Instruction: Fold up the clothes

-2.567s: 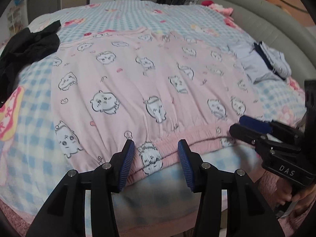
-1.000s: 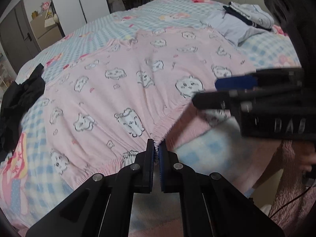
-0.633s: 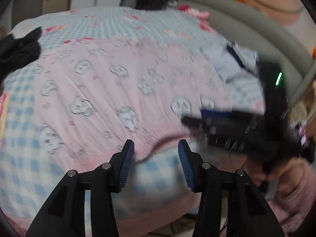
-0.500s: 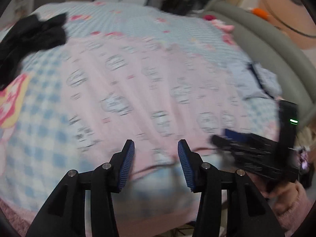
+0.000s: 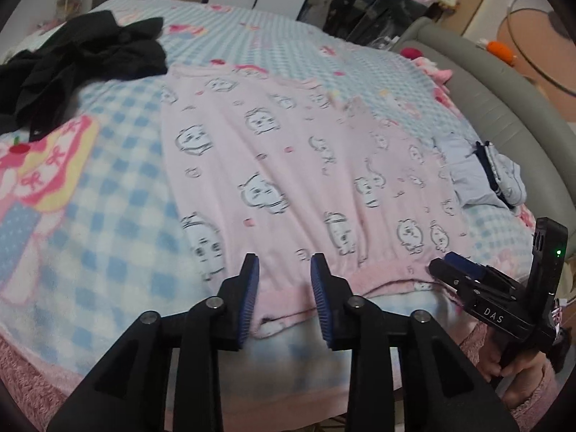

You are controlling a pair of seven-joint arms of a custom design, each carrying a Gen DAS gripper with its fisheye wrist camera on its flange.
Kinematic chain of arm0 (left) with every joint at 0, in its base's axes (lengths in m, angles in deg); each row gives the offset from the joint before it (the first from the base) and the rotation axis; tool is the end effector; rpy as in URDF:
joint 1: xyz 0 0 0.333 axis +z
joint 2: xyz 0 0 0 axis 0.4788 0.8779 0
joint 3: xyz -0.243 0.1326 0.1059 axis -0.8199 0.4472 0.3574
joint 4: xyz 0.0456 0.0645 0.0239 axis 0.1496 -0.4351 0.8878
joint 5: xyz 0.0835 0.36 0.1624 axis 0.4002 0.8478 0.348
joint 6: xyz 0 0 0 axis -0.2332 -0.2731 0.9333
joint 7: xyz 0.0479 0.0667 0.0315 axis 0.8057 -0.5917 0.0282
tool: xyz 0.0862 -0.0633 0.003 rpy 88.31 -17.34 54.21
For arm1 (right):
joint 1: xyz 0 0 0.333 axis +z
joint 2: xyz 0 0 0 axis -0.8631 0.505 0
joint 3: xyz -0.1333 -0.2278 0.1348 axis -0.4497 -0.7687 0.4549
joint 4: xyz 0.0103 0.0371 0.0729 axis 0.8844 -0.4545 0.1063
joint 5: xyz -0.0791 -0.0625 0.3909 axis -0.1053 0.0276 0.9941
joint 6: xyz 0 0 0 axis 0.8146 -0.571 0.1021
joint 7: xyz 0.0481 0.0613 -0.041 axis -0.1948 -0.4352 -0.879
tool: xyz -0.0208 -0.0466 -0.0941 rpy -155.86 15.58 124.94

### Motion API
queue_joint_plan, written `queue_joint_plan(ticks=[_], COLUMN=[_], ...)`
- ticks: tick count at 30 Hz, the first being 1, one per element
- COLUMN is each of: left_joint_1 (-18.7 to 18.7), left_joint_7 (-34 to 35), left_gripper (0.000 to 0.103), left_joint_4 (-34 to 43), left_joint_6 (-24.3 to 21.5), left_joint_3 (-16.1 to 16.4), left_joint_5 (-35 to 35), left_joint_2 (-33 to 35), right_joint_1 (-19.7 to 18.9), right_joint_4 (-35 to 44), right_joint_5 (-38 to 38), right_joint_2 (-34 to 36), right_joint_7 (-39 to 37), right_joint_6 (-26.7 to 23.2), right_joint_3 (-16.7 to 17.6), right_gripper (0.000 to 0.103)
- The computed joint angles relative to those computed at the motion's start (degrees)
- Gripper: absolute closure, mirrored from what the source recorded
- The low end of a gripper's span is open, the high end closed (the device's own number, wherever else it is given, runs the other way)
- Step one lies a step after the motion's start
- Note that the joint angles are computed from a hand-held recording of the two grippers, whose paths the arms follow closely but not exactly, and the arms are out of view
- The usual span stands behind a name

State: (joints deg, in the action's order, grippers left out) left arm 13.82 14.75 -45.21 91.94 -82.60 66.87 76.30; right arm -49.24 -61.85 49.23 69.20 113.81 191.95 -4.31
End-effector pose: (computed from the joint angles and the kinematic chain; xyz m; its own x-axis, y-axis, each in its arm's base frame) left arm 0.5122 -0.2965 0.3738 0.1035 -0.9268 0.3610 -0.7662 -0.3057 -0.5653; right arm 0.5874 0.1008 0.3775 0.3964 -0.9096 -0.1249 -0.7548 -0.2454 -0.6083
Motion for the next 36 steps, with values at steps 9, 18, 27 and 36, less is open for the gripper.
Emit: queue_joint_plan(ticks=[9, 18, 27, 36], left_joint_1=[-1.78, -0.09, 0.45, 2.94], left_joint_7=[1.64, -7.49, -2.96, 13.89], left_gripper=[0.068, 0.067, 0.064, 0.058], left_joint_4=[1.95, 1.02, -0.94, 9.49], left_joint_6=[-8.24, -1.73, -3.39, -8.6], left_joint_3=[-0.42, -0.17, 0.55, -2.47], left_joint_5=[-5.39, 5.34, -2.74, -14.32], left_joint_2=[1.74, 0.53, -1.56, 6.81], right_joint_1=[2.06, -0.77, -2.49, -3.54], right_joint_4=[-0.55, -0.47, 0.24, 3.86], right_joint_5=[-9.34, 10.3, 0.12, -6.02], right_joint_2=[0.82, -1.49, -1.1, 2.52], right_joint_7=[8.34, -7.88, 5.89, 10.57], right_joint_6=[2.69, -0.05, -1.43, -2.17], right_joint_3=[-1.95, 0.54, -1.72, -3.18], right_gripper=[0.05, 0.05, 0.056, 0.051])
